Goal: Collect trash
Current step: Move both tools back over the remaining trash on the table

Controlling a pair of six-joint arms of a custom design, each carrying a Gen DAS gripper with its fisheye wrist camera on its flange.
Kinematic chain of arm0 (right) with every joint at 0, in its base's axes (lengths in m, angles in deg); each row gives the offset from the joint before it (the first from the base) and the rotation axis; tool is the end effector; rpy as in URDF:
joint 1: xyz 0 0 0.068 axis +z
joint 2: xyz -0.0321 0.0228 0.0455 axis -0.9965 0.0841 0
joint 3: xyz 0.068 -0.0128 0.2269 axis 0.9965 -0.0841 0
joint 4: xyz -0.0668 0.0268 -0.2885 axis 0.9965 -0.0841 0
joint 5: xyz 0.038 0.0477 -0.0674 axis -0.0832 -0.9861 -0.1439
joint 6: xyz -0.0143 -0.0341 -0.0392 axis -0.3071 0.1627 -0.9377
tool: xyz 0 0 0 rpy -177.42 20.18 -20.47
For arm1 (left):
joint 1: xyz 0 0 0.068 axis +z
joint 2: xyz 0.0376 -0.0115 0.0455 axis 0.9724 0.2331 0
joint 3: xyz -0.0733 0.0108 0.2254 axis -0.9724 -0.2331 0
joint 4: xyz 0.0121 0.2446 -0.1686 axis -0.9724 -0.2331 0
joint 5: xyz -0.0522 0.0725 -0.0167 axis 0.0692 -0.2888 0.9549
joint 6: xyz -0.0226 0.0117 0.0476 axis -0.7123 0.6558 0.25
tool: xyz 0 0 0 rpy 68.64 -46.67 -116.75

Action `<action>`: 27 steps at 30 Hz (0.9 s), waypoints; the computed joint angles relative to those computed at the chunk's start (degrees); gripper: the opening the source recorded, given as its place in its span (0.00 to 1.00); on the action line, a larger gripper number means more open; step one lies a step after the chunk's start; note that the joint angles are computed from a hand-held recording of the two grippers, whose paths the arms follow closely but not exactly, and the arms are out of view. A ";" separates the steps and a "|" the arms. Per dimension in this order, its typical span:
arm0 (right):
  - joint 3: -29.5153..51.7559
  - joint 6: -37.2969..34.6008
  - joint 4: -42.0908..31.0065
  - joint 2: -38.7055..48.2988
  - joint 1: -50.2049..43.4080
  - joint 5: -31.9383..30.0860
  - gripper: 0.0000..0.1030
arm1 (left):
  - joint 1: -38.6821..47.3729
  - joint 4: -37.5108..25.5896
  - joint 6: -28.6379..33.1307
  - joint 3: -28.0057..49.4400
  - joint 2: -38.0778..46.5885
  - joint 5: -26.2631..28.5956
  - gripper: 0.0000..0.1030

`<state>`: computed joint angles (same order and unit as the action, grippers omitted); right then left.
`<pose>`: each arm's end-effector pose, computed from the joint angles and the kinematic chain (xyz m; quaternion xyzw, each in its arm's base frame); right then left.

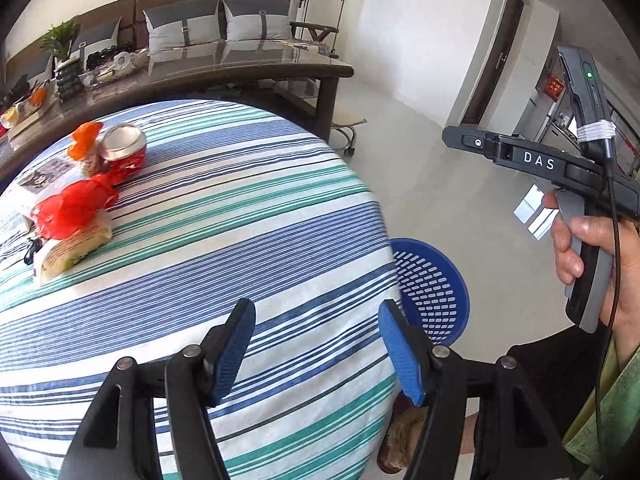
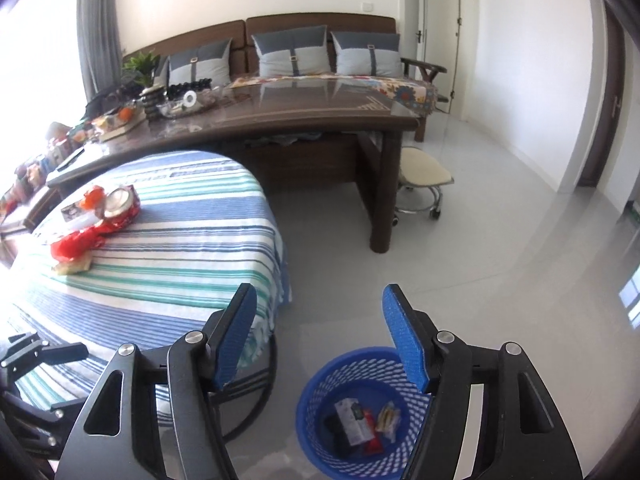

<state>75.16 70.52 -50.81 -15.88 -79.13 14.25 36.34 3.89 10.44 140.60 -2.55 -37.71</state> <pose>0.3192 0.0366 0.2836 -0.0797 0.9077 0.0494 0.4090 0.2630 -0.2180 0.2472 0.1391 0.9292 -0.1383 0.3131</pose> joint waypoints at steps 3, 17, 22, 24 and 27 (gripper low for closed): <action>0.47 0.23 0.86 1.94 7.02 2.70 0.66 | 5.72 -1.82 1.91 -6.37 -7.65 0.63 0.63; 9.06 3.54 0.82 17.23 25.29 9.62 0.67 | 32.64 -2.17 13.13 -12.31 -13.33 3.45 0.63; 17.19 9.47 1.32 24.65 25.99 2.51 0.75 | 35.78 -1.89 11.59 -12.96 -12.15 5.85 0.63; 21.47 12.64 1.45 27.83 26.60 0.35 0.76 | 36.11 -1.40 11.40 -13.77 -12.55 5.84 0.63; 28.37 17.33 1.67 32.48 28.49 -2.87 0.80 | 36.00 -0.01 11.42 -15.08 -13.26 4.81 0.63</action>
<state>103.54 87.84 -49.15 16.60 -50.64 11.38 72.34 3.88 21.85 125.53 -15.81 -32.89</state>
